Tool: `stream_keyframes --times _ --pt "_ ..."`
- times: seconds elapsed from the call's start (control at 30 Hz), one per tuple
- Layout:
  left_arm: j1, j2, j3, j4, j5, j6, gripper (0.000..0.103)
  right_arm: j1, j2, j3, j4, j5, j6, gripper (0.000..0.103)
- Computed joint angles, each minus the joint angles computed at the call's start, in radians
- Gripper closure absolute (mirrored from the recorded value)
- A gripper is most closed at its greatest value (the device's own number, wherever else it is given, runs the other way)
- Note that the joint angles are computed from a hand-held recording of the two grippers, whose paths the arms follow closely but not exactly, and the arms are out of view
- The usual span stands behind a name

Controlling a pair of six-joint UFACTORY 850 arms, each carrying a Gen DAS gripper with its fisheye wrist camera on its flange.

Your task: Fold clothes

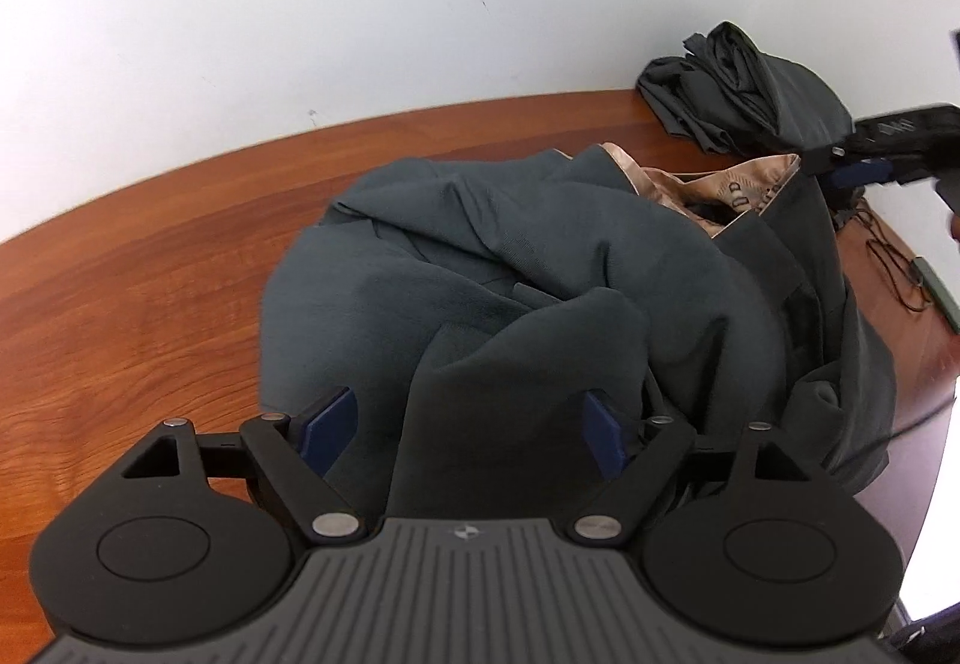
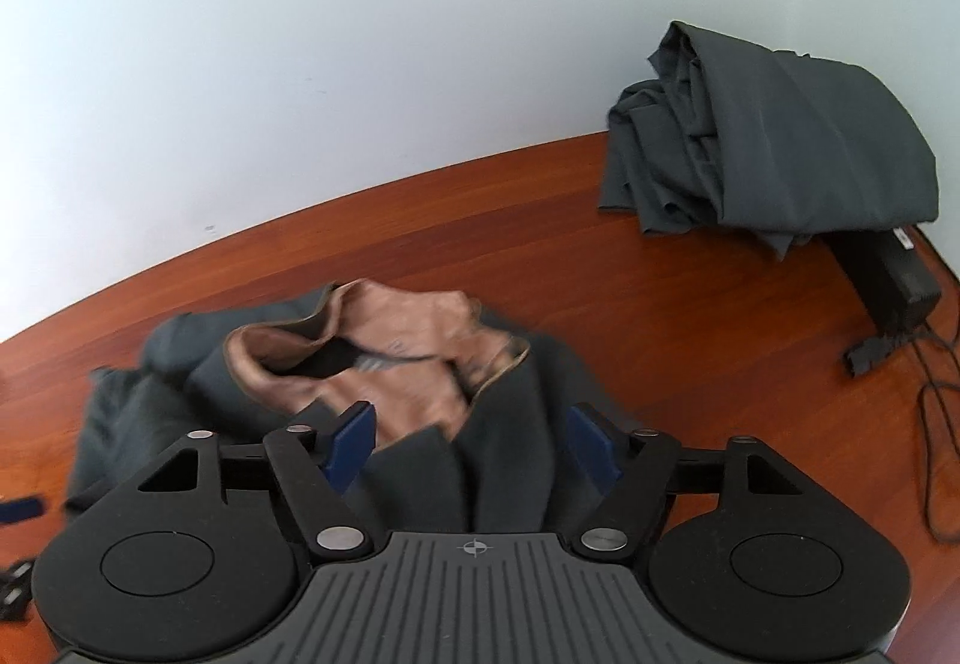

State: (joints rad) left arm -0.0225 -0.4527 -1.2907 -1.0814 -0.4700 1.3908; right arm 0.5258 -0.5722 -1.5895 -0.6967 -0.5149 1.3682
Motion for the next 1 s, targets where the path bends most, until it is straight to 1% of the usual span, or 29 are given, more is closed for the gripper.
stream_keyframes --times 0.13,0.2,0.23,0.27,0.3,0.37,0.43,0.47,0.53,0.7,0.8,0.9,1.0 --pt "0.014 -0.083 -0.090 0.110 -0.107 -0.116 0.019 0.042 0.059 0.060 -0.021 -0.009 0.050 0.026" --pt "0.014 -0.117 -0.125 0.135 -0.149 -0.145 0.025 0.064 0.078 0.075 -0.028 -0.028 0.080 0.026" --pt "0.012 -0.125 -0.132 0.138 -0.156 -0.145 0.032 0.072 0.087 0.083 -0.027 -0.033 0.092 0.026" --pt "0.009 -0.129 -0.134 0.143 -0.157 -0.138 0.041 0.081 0.096 0.089 -0.024 -0.040 0.107 0.026" --pt "0.007 -0.131 -0.135 0.151 -0.158 -0.127 0.048 0.090 0.102 0.093 -0.021 -0.047 0.127 0.026" --pt "0.005 -0.124 -0.123 0.148 -0.146 -0.083 0.082 0.106 0.116 0.104 -0.027 -0.047 0.183 0.025" --pt "0.012 -0.109 -0.103 0.119 -0.129 -0.049 0.092 0.123 0.121 0.103 -0.041 -0.059 0.232 0.025" --pt "0.017 -0.100 -0.091 0.100 -0.121 -0.035 0.094 0.131 0.124 0.102 -0.048 -0.065 0.256 0.025" --pt "0.036 -0.076 -0.066 0.048 -0.094 -0.007 0.095 0.149 0.121 0.091 -0.060 -0.093 0.295 0.025" --pt "0.096 -0.017 -0.015 -0.105 -0.018 0.067 0.096 0.178 0.095 0.045 -0.049 -0.127 0.327 0.025" --pt "0.132 0.008 -0.010 -0.180 0.066 0.098 0.096 0.190 0.065 0.004 -0.032 -0.135 0.322 0.025" --pt "0.169 0.013 -0.030 -0.182 0.134 0.046 0.096 0.202 0.033 -0.040 -0.012 -0.139 0.311 0.025" --pt "0.200 0.018 -0.039 -0.242 0.226 0.057 0.096 0.212 -0.007 -0.097 0.009 -0.148 0.287 0.025"
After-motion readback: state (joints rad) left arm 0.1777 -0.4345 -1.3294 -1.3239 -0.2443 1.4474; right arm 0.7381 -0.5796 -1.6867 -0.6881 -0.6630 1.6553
